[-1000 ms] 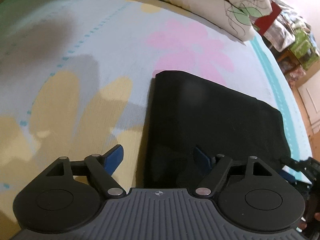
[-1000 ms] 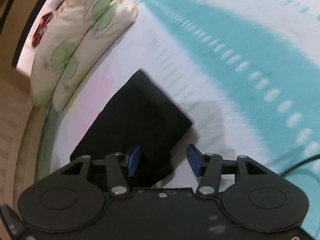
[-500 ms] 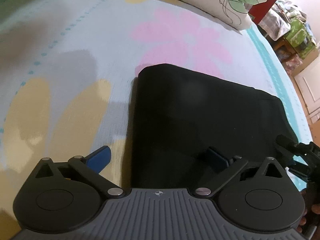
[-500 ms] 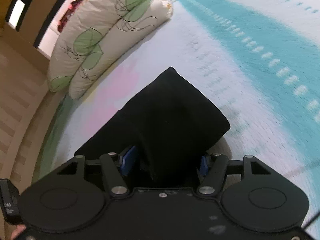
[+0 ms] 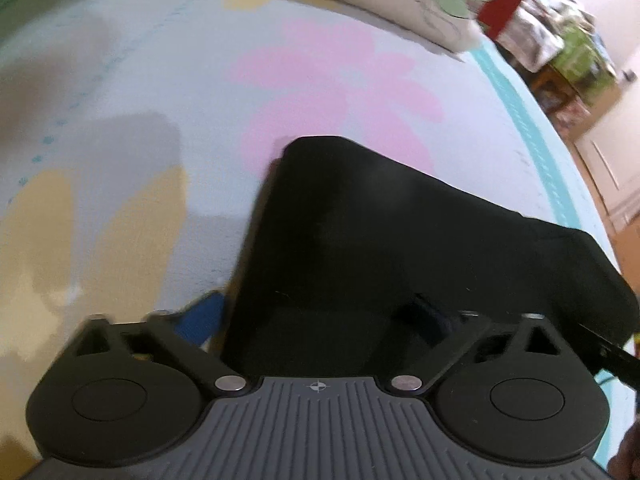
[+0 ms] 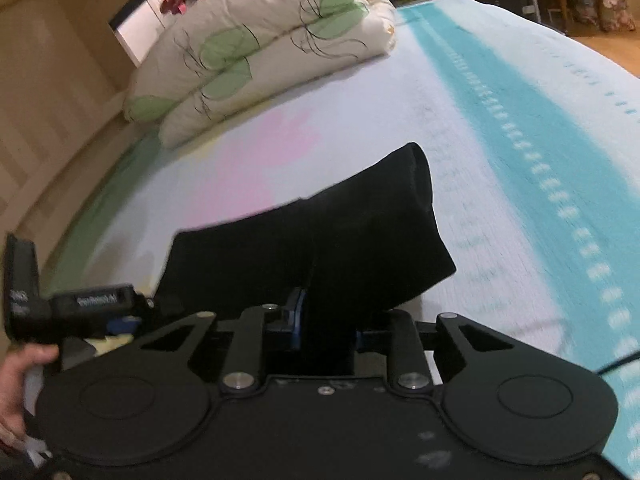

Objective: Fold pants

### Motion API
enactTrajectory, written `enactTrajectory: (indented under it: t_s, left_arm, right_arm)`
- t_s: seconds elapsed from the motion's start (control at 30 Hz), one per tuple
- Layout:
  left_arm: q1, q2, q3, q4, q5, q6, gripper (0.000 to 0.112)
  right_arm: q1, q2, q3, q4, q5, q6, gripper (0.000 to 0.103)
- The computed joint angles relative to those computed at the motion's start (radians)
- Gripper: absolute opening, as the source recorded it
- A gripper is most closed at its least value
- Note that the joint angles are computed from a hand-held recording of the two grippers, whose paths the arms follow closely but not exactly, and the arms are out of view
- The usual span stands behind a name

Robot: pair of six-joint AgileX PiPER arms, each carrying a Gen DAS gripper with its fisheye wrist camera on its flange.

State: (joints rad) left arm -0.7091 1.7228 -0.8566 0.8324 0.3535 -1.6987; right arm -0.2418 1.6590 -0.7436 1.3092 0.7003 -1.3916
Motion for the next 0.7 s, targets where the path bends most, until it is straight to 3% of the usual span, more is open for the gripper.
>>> enactTrajectory:
  t_s: [0.03, 0.07, 0.17, 0.23, 0.37, 0.43, 0.6, 0.7]
  left_arm:
    - [-0.034, 0.0, -0.01, 0.051, 0.047, -0.032, 0.049]
    - [-0.061, -0.003, -0.015, 0.085, 0.085, -0.057, 0.039]
    - [-0.085, -0.045, 0.026, 0.201, 0.091, -0.172, 0.015]
    - [-0.098, -0.076, 0.043, 0.239, 0.11, -0.234, 0.014]
    - [-0.198, -0.084, -0.004, 0.307, 0.305, -0.194, 0.014]
    - [-0.203, -0.106, -0.015, 0.319, 0.35, -0.165, 0.014]
    - [-0.073, -0.158, -0.01, 0.311, 0.32, -0.104, 0.014]
    - [0.055, -0.134, -0.028, 0.222, 0.24, 0.011, 0.02]
  right_arm:
    - [0.011, -0.002, 0.0, 0.001, -0.016, 0.009, 0.023]
    - [0.018, -0.008, 0.002, 0.014, -0.023, 0.002, 0.023]
    - [0.039, -0.064, 0.032, 0.066, -0.046, -0.054, 0.023]
    - [0.062, -0.104, 0.055, 0.098, -0.063, -0.089, 0.023]
    - [0.126, -0.169, 0.074, 0.121, -0.095, -0.114, 0.023]
    - [0.157, -0.176, 0.064, 0.152, -0.106, -0.122, 0.023]
    - [0.286, -0.083, -0.079, 0.232, -0.169, -0.103, 0.023]
    - [0.349, 0.03, -0.181, 0.287, -0.211, -0.082, 0.026]
